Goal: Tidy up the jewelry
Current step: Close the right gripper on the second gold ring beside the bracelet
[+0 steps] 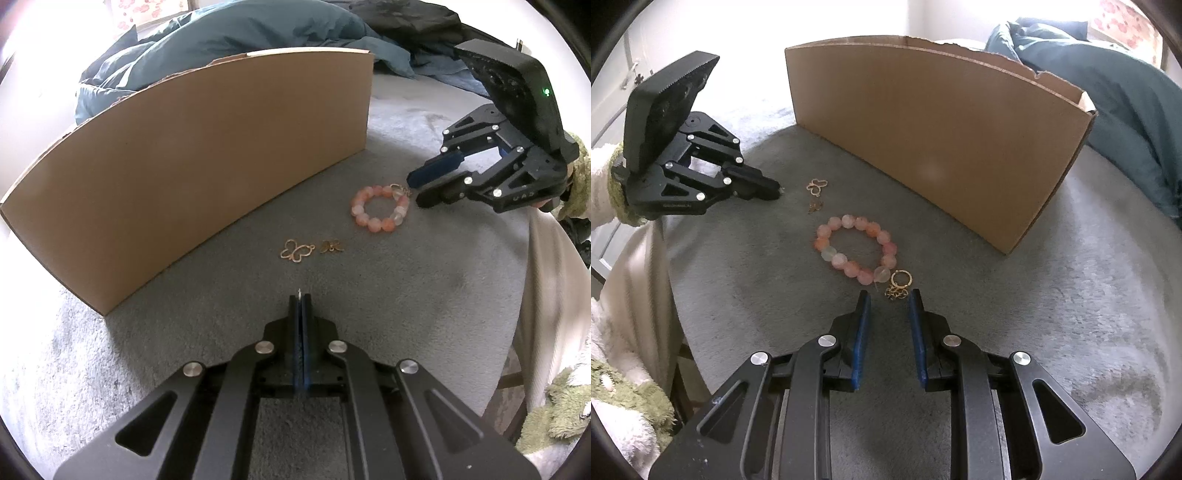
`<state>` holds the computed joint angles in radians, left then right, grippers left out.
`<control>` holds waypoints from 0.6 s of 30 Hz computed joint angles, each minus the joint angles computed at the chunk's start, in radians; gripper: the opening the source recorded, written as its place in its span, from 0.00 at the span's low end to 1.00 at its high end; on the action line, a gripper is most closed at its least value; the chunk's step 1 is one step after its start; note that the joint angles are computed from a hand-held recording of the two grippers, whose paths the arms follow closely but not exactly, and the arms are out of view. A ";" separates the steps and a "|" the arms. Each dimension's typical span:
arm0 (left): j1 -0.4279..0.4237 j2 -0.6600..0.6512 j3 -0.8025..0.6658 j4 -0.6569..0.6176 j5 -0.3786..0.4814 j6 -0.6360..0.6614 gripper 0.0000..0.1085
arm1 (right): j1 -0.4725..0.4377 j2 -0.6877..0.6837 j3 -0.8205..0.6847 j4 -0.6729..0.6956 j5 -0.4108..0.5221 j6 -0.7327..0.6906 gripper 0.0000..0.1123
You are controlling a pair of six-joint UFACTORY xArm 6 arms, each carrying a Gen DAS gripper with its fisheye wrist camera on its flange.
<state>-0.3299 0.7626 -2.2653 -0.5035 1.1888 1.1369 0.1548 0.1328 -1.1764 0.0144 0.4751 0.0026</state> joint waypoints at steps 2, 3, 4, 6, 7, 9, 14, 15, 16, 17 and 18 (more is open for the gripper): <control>0.001 -0.002 0.004 -0.001 -0.002 0.003 0.01 | -0.002 0.006 -0.005 0.006 0.001 -0.003 0.18; 0.000 -0.002 0.004 -0.001 -0.003 0.003 0.01 | -0.003 0.010 -0.008 0.009 0.002 -0.001 0.18; 0.000 -0.001 0.004 -0.001 -0.003 0.004 0.01 | -0.004 0.015 -0.013 0.011 0.004 0.002 0.18; 0.000 -0.001 0.005 -0.002 -0.004 0.005 0.01 | -0.005 0.024 -0.020 0.018 0.008 0.001 0.18; 0.000 -0.001 0.005 -0.002 -0.004 0.005 0.01 | -0.005 0.026 -0.022 0.019 0.009 0.004 0.17; 0.000 -0.002 0.005 -0.002 -0.005 0.005 0.01 | -0.006 0.031 -0.024 0.022 0.009 0.010 0.17; 0.001 0.000 0.002 -0.004 -0.003 0.002 0.01 | -0.009 0.016 -0.014 0.013 0.012 0.018 0.06; 0.001 0.001 0.002 -0.004 -0.003 0.002 0.01 | -0.010 0.013 -0.011 0.011 0.014 0.021 0.04; 0.002 0.000 0.002 -0.004 -0.004 0.003 0.01 | -0.010 0.009 -0.007 0.012 0.015 0.022 0.02; 0.002 -0.001 0.004 -0.003 -0.005 0.004 0.01 | -0.011 0.002 -0.001 0.011 0.015 0.025 0.02; 0.002 -0.003 0.007 -0.003 -0.007 0.006 0.01 | -0.012 -0.001 0.002 0.008 0.018 0.029 0.02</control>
